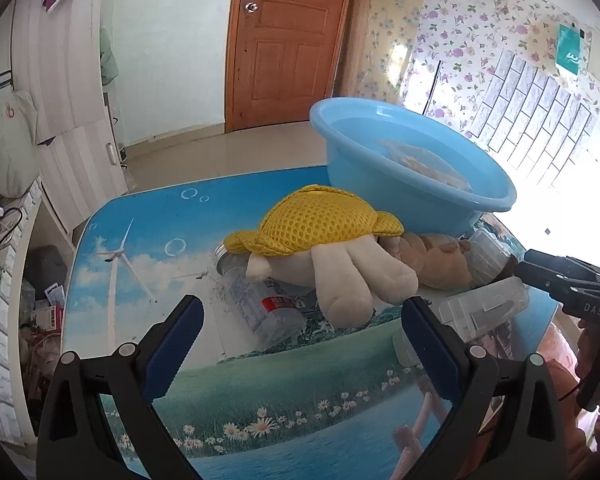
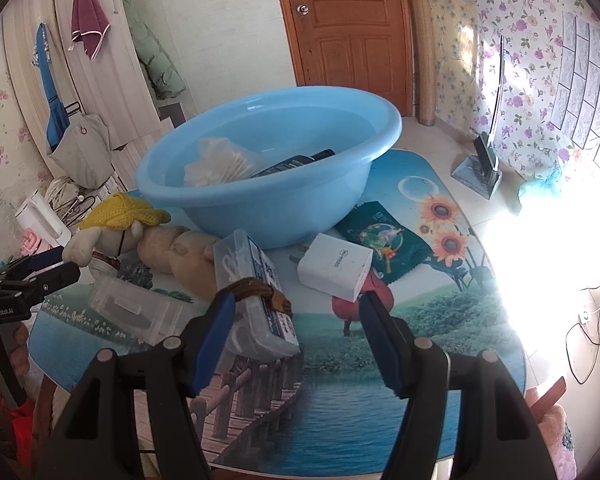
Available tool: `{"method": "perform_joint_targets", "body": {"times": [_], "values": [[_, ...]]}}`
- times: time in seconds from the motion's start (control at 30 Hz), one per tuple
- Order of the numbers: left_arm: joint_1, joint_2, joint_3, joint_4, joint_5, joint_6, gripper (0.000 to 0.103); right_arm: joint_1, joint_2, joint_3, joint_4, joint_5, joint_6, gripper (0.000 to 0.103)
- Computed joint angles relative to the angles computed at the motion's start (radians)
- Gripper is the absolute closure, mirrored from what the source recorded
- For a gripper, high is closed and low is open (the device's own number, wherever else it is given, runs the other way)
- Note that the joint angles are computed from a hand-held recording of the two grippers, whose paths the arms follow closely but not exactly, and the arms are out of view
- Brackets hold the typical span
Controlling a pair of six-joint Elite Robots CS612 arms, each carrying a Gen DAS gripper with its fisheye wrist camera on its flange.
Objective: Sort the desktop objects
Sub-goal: 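Grasp the yellow-hatted plush with the left tool while the right tool grasps the strapped clear case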
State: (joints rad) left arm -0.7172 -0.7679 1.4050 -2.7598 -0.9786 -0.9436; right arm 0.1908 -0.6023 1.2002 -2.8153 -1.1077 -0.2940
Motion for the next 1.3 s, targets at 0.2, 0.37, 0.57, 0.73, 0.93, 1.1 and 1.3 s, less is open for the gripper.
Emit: {"method": "perform_joint_targets", "body": {"times": [0.2,0.37,0.57,0.73,0.93,1.1,1.3], "values": [[0.006,0.008,-0.018,-0.056,-0.013,0.035,0.004,0.003,-0.001,-0.002,0.015,0.009,-0.018,0.039],[0.016,0.018,-0.042,-0.045,-0.031,0.05,0.004,0.004,0.003,-0.01,0.035,0.011,-0.028,0.039],[0.031,0.04,-0.077,-0.009,-0.061,0.043,0.004,0.008,0.021,-0.038,0.066,-0.001,-0.038,0.039],[0.049,0.052,-0.092,-0.008,-0.111,0.035,0.015,0.005,0.036,-0.063,0.098,0.029,-0.055,0.052],[0.044,0.046,-0.095,0.018,-0.083,0.043,0.043,0.005,0.034,-0.061,0.111,0.046,-0.082,0.069],[0.028,0.023,-0.065,-0.03,-0.036,0.049,0.044,0.002,0.023,-0.04,0.076,0.051,-0.064,0.072],[-0.001,-0.021,-0.013,-0.08,0.025,0.049,0.044,-0.005,0.007,-0.015,0.017,0.042,-0.029,0.073]]}}
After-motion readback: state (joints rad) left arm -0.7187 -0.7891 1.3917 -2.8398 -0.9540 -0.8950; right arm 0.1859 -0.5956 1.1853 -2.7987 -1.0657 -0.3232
